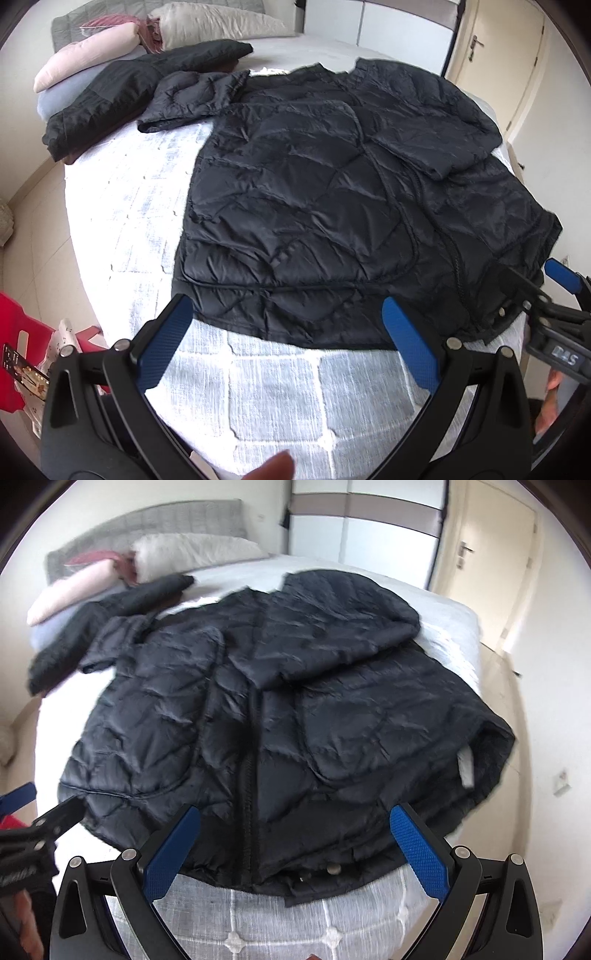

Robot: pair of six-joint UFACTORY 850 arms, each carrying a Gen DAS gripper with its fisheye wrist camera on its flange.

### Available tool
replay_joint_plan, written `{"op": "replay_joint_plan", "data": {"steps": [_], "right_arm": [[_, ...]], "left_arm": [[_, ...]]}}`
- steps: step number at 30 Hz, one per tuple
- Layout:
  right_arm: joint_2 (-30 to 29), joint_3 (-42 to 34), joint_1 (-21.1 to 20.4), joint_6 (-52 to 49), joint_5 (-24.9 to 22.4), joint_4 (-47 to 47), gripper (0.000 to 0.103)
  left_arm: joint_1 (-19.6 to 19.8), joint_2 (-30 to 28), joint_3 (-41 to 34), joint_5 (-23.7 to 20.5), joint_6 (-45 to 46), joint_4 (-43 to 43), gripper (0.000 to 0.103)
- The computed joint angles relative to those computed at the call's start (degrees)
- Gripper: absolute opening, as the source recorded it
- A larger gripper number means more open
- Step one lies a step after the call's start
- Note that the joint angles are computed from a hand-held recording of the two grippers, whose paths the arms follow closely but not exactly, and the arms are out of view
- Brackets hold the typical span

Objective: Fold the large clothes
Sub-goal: 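Grasp the jacket hem with the right tool while the left tool grasps it too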

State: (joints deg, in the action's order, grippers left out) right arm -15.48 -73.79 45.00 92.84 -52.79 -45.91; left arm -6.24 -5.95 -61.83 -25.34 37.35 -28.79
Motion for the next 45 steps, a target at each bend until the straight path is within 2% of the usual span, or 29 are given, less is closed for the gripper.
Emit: {"op": "replay_joint_plan", "data": {"steps": [2,4,7,12,15,18,21,23,25,26,28,30,32,33,34,35,36,37,38,39,41,42,45], "right_arm": [[1.7,1.7,-1.2,-2.3,4.3,1.3,0.103],[4.6,4.6,-3.1,-0.5,8.6,2.3,0.103],[8.1,7.2,-5.1,3.2,10.1,1.7,0.103],[12.7,9.6,-8.2,2.6,8.9,2.2,0.103],[13.9,10.2,-11.5,1.1,6.4,5.0,0.103],[16.7,14.7,-14.0,8.8,6.1,-0.5,0.103],[21.6,22.6,-18.4,16.9,14.5,-3.4,0.103],[23.8,25.8,-21.5,18.6,20.1,-3.6,0.103],[25.5,28.3,-24.2,22.2,24.4,-6.4,0.102],[25.8,29.2,-25.1,23.9,26.0,-7.4,0.101],[26.0,30.7,-26.8,25.1,29.8,-7.4,0.099],[25.4,31.6,-28.2,23.9,32.7,-4.7,0.094],[24.9,32.3,-28.9,23.6,35.1,-3.5,0.090],[25.0,33.0,-29.4,24.3,36.9,-3.5,0.086],[25.1,33.7,-29.8,25.5,38.8,-4.1,0.083],[24.9,33.9,-30.0,26.8,39.9,-4.9,0.076],[24.9,34.4,-30.3,28.6,41.2,-6.1,0.066],[24.8,34.4,-30.2,28.8,41.5,-6.2,0.060],[24.6,34.3,-30.1,28.9,41.6,-6.5,0.049],[24.7,34.1,-29.6,30.3,41.0,-8.0,0.036],[25.0,33.6,-28.4,32.0,40.0,-10.5,0.020],[25.0,33.0,-27.5,33.0,39.0,-12.1,0.016],[25.3,31.0,-23.8,34.9,35.8,-16.5,0.013]], "left_arm": [[0.8,-0.5,-0.3,-0.1,4.1,-4.6,0.102],[1.5,-2.0,-1.9,-2.4,7.7,-6.9,0.102],[1.5,-4.6,-5.5,-3.6,4.8,-2.1,0.102],[2.8,-9.0,-11.7,-5.7,-1.0,4.9,0.102],[4.5,-12.7,-16.5,-9.7,-0.1,3.3,0.102],[6.3,-16.4,-19.8,-12.6,0.7,0.4,0.102],[8.0,-19.5,-21.2,-14.8,1.0,-2.5,0.099],[8.8,-22.1,-23.6,-20.6,-0.8,-2.4,0.090],[9.9,-24.5,-25.5,-27.8,1.3,-6.5,0.086],[10.0,-24.8,-25.6,-29.2,1.7,-6.9,0.085],[9.5,-24.2,-24.5,-28.4,2.8,-6.4,0.084],[9.3,-23.7,-23.7,-28.5,4.1,-6.9,0.079],[9.6,-23.9,-23.7,-30.4,4.7,-8.4,0.068],[9.5,-23.9,-23.5,-30.5,4.7,-8.7,0.065],[9.6,-23.8,-23.2,-29.9,5.0,-8.8,0.058],[9.6,-23.7,-22.9,-29.6,5.1,-8.9,0.047],[9.7,-23.7,-22.8,-29.9,5.3,-9.4,0.041],[9.7,-23.7,-22.9,-30.3,5.3,-10.2,0.031],[9.9,-23.8,-23.1,-30.4,5.4,-10.8,0.022],[9.9,-23.1,-22.5,-29.4,6.0,-11.6,0.019],[10.3,-21.3,-21.0,-27.0,8.0,-13.2,0.015],[10.3,-20.1,-20.1,-25.1,9.3,-14.2,0.014],[11.2,-18.2,-19.0,-20.1,11.9,-16.0,0.014]]}}
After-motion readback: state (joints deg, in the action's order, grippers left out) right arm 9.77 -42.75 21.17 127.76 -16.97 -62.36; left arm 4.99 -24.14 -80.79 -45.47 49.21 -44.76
